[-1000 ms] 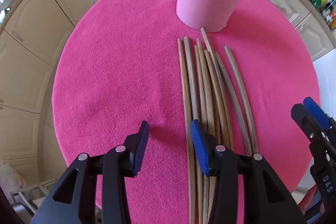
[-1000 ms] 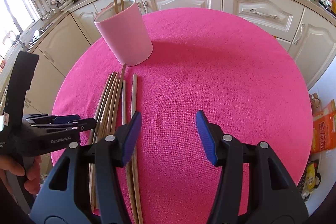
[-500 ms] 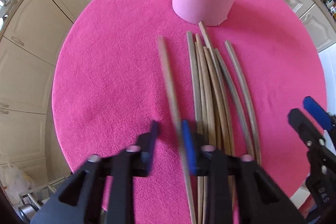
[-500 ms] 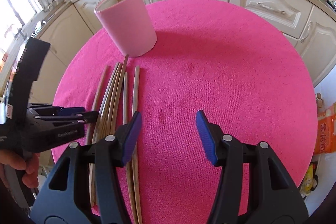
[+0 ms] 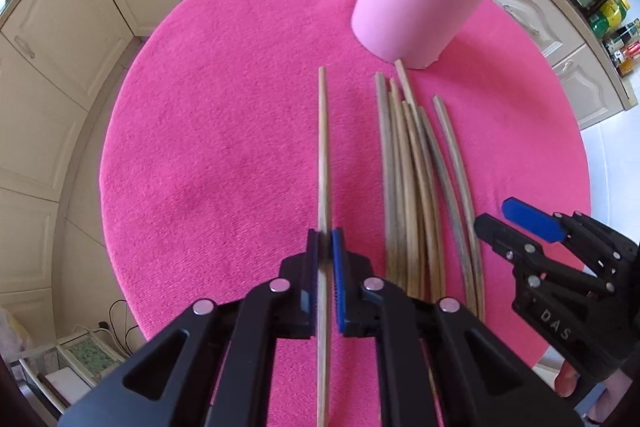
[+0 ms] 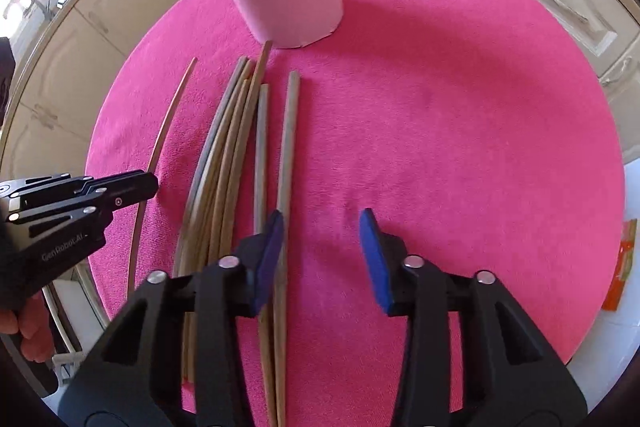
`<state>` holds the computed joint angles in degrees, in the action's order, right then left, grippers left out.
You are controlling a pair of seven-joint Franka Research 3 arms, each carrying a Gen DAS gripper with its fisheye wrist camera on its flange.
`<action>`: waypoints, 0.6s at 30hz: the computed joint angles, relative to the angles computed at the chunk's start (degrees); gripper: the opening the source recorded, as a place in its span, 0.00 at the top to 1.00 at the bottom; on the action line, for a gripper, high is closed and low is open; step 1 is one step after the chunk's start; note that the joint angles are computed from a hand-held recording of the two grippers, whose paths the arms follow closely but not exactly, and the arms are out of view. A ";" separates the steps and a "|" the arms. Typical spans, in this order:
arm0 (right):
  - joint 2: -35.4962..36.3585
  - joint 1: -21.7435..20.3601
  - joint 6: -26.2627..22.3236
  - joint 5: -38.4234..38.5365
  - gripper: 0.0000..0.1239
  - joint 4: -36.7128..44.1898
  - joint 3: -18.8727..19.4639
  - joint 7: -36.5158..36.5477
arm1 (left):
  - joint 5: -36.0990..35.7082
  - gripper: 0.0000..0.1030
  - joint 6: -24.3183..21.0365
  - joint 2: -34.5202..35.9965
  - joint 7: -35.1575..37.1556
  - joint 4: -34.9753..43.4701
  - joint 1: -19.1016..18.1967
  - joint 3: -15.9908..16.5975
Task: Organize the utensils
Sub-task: 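Lift the second chopstick upright with the right gripper above the cup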
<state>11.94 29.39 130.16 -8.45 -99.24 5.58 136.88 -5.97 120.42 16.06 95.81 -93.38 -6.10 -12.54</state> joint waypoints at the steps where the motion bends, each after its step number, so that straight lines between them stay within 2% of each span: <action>1: 0.40 0.04 -0.46 0.00 0.72 0.67 0.04 -0.19 | -0.72 0.93 0.34 -0.33 0.60 -0.70 0.48 0.04; 6: 3.49 0.54 -5.81 0.59 0.77 5.96 -0.10 -2.24 | -3.37 0.93 1.68 -2.00 3.18 -3.26 1.86 0.15; 9: 4.88 0.79 -8.32 1.13 0.84 8.55 -0.32 -2.99 | -5.26 0.93 2.27 -3.41 5.54 -4.81 2.88 0.49; 13: 7.38 1.19 -13.23 1.48 0.86 13.17 -0.73 -4.71 | -6.78 0.93 2.59 -3.99 6.44 -4.97 3.00 0.67; 18: 8.88 0.69 -14.25 2.88 0.93 15.34 -1.32 -6.22 | -9.19 0.93 2.92 -4.64 8.08 -5.18 3.57 0.89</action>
